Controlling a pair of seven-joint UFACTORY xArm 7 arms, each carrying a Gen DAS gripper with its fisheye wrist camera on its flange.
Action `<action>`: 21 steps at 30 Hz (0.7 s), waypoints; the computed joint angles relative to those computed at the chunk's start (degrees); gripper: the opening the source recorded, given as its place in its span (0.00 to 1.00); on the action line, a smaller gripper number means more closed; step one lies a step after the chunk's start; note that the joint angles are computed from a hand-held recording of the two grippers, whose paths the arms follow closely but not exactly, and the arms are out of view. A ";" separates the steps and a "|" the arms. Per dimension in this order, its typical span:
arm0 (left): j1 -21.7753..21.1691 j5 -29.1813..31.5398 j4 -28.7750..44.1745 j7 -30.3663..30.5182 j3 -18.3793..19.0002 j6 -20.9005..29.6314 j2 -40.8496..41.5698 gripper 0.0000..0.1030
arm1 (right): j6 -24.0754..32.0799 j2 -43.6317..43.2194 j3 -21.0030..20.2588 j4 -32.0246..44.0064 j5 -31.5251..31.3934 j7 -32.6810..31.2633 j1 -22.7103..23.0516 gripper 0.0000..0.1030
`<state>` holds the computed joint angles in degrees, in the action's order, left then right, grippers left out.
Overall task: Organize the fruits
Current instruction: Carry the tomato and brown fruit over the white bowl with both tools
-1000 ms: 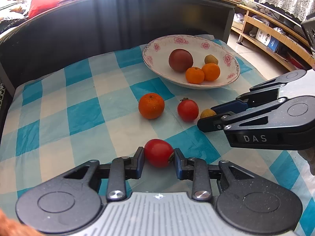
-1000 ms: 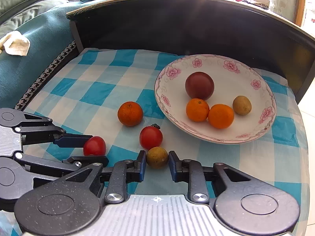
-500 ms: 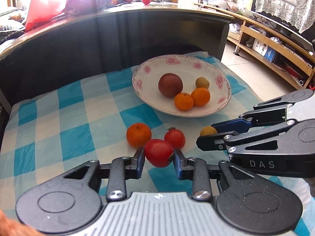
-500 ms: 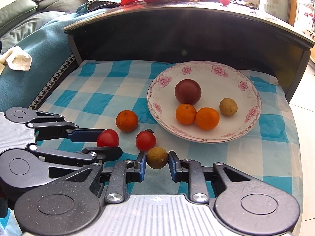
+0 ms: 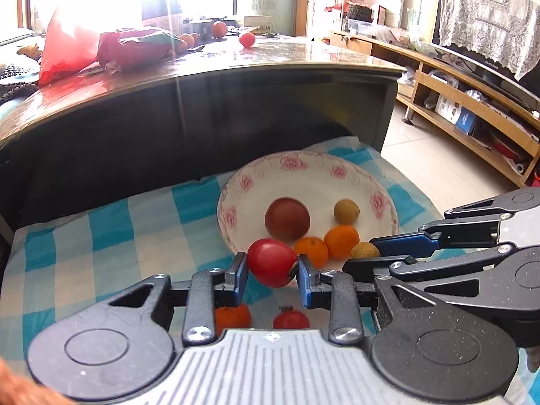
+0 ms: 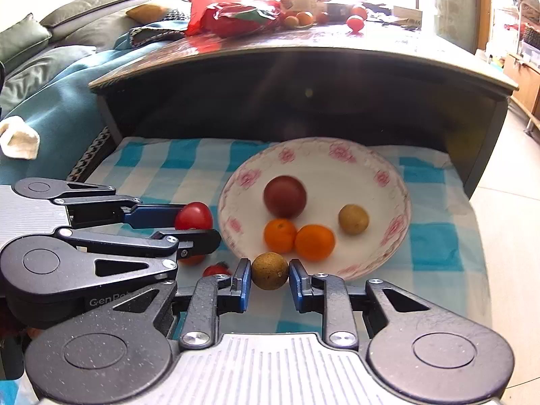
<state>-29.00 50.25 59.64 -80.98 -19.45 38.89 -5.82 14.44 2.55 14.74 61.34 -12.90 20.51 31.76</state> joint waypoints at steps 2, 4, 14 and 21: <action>0.26 0.99 0.87 -0.52 0.22 -0.16 1.02 0.39 | -0.25 0.52 -0.43 0.74 -1.23 0.98 -0.13 0.19; 0.34 1.72 1.47 -1.43 0.70 -0.57 1.94 0.39 | -0.28 1.32 -0.97 1.85 -2.74 2.07 -0.21 0.19; -0.53 3.42 3.60 -2.62 3.23 -0.69 5.21 0.39 | -0.23 5.29 -3.92 6.24 -12.29 7.27 1.22 0.19; -1.32 3.42 4.66 -2.09 4.54 -1.04 7.25 0.39 | -1.23 7.57 -5.62 8.23 -13.71 8.49 1.67 0.19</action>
<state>-30.32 53.67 64.30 -83.07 -14.91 37.85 1.43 13.22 10.12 9.12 69.58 -26.62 29.00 33.43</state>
